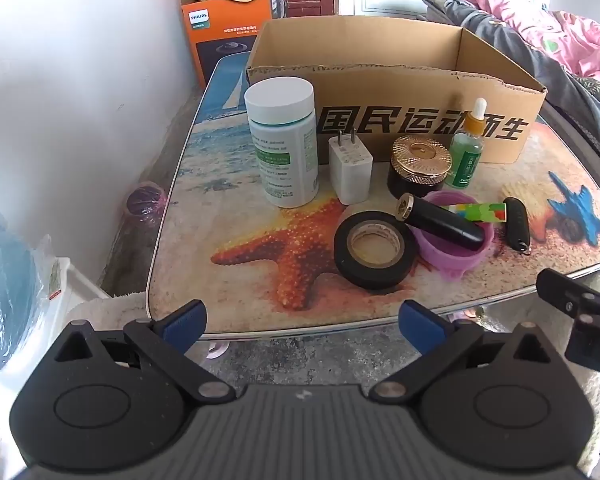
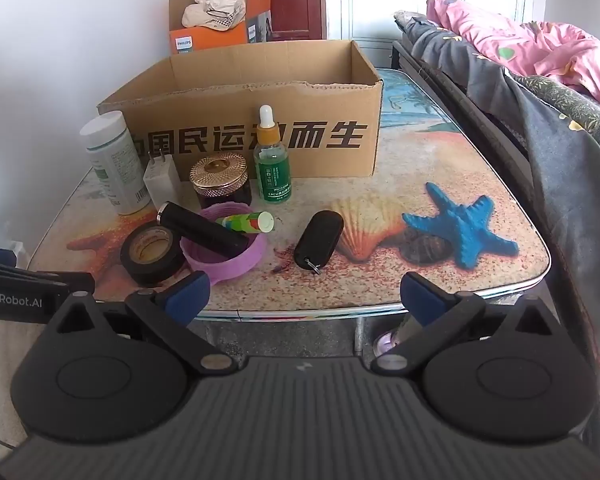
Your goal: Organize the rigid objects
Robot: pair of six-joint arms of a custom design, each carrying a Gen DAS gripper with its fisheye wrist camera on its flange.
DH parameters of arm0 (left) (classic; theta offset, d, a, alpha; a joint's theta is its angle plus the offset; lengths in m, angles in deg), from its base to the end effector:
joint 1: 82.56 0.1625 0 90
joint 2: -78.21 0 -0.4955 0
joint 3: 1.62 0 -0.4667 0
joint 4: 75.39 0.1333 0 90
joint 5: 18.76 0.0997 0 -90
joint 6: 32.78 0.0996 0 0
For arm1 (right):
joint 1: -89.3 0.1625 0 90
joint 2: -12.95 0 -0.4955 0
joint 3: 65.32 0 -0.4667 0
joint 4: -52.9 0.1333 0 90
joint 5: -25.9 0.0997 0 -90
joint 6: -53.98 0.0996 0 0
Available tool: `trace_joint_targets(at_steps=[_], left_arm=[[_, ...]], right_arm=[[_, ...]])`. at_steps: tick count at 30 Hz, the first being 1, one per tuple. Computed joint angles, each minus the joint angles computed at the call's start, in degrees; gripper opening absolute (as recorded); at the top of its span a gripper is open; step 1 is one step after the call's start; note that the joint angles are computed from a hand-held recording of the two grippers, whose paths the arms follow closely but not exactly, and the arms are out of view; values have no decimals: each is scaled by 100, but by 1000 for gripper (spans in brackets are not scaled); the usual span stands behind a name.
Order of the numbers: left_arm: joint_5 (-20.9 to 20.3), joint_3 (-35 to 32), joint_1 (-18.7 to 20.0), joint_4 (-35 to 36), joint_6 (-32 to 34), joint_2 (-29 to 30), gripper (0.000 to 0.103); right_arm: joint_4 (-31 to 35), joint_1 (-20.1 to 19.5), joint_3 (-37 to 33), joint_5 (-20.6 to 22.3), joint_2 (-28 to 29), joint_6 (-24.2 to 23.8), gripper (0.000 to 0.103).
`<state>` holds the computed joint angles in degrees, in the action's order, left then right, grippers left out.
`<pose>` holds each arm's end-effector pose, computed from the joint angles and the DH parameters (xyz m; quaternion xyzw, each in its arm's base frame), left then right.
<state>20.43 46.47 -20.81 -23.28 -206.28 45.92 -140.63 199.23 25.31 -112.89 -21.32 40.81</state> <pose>-0.1929 -0.8037 0.2043 0.1863 0.8707 -0.2494 0.3809 0.3221 -0.7171 0.0815 0.0793 -0.8471 0.3861 0.3564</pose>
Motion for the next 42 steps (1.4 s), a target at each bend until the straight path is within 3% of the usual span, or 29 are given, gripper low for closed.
trace_joint_targets(at_steps=[1,8,13,42], left_arm=[[-25,-146,1,242,-124,92,103],[34,-95,82,93,71,23,103],[-170,-84,3,113,-123,76,103],[-176,-287,67,362,-316,181,103]], right_arm=[[10,0,-7,11,1,0,102],[-16,27,-23,8,23,-65,102],[159,50,-88,-21,43,52,102],[297,65,-159,-81,80,142,102]])
